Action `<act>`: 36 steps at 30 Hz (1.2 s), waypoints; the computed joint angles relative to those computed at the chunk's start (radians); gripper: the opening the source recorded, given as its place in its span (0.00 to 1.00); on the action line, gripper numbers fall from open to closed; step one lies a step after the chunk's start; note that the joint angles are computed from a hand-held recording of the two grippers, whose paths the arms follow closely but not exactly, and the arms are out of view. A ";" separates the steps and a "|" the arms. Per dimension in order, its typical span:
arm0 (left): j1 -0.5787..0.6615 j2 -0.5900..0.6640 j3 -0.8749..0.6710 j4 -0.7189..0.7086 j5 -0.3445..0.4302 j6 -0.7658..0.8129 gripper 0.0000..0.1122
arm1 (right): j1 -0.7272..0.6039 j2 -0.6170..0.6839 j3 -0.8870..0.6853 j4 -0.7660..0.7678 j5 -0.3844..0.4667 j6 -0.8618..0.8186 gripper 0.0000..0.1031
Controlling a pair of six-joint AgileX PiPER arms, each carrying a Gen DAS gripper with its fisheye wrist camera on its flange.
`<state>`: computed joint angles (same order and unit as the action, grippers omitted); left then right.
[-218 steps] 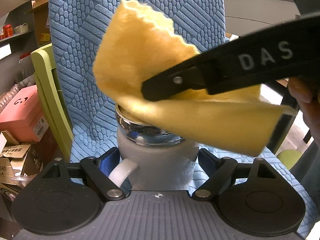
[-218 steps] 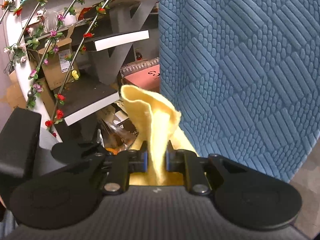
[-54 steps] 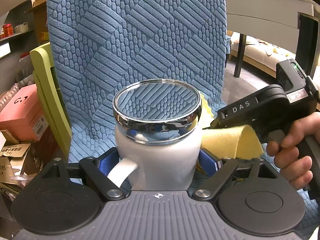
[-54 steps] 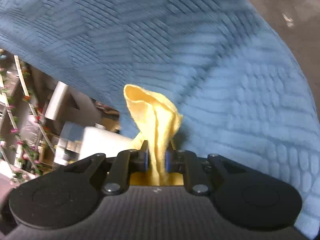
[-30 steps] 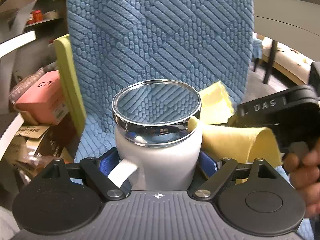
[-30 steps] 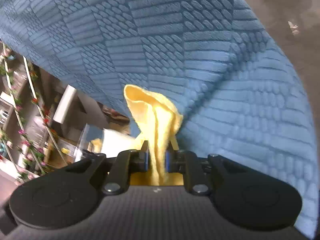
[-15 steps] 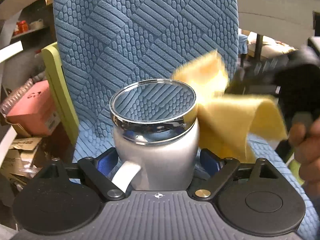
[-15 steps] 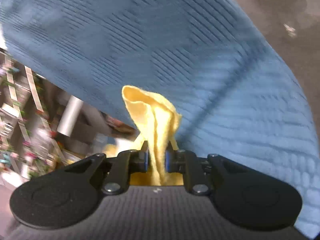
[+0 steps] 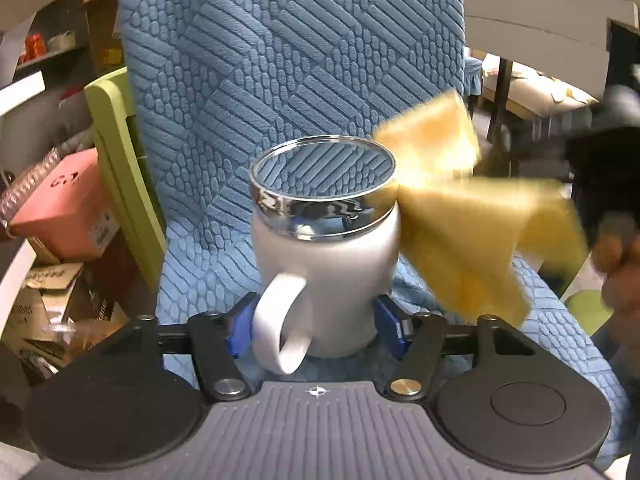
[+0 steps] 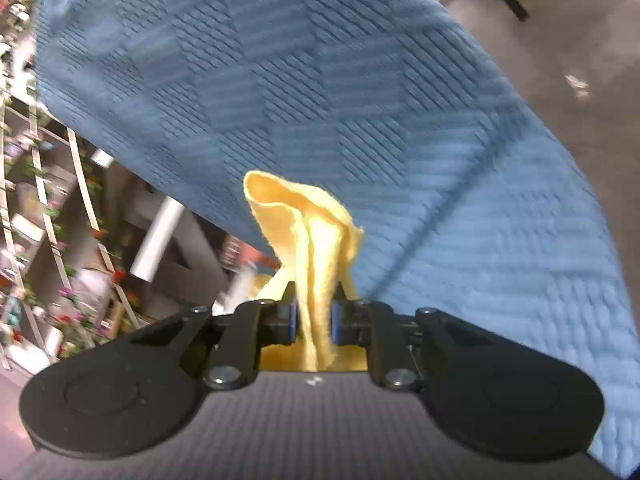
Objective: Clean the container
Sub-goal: 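Grasp the mug handle with the left tool while the right tool wipes the mug side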
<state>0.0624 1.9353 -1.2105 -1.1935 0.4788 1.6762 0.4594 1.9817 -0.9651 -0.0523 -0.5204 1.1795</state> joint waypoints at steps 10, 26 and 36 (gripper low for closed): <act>0.017 -0.019 0.017 0.011 0.040 -0.009 0.28 | 0.074 -0.008 -0.026 0.293 0.026 -0.219 0.16; 0.025 -0.021 0.015 0.059 0.078 -0.055 0.28 | 0.125 0.039 -0.057 0.491 0.109 -0.238 0.16; 0.019 -0.012 0.000 0.082 0.076 -0.098 0.28 | 0.114 0.034 -0.059 0.476 0.069 -0.252 0.17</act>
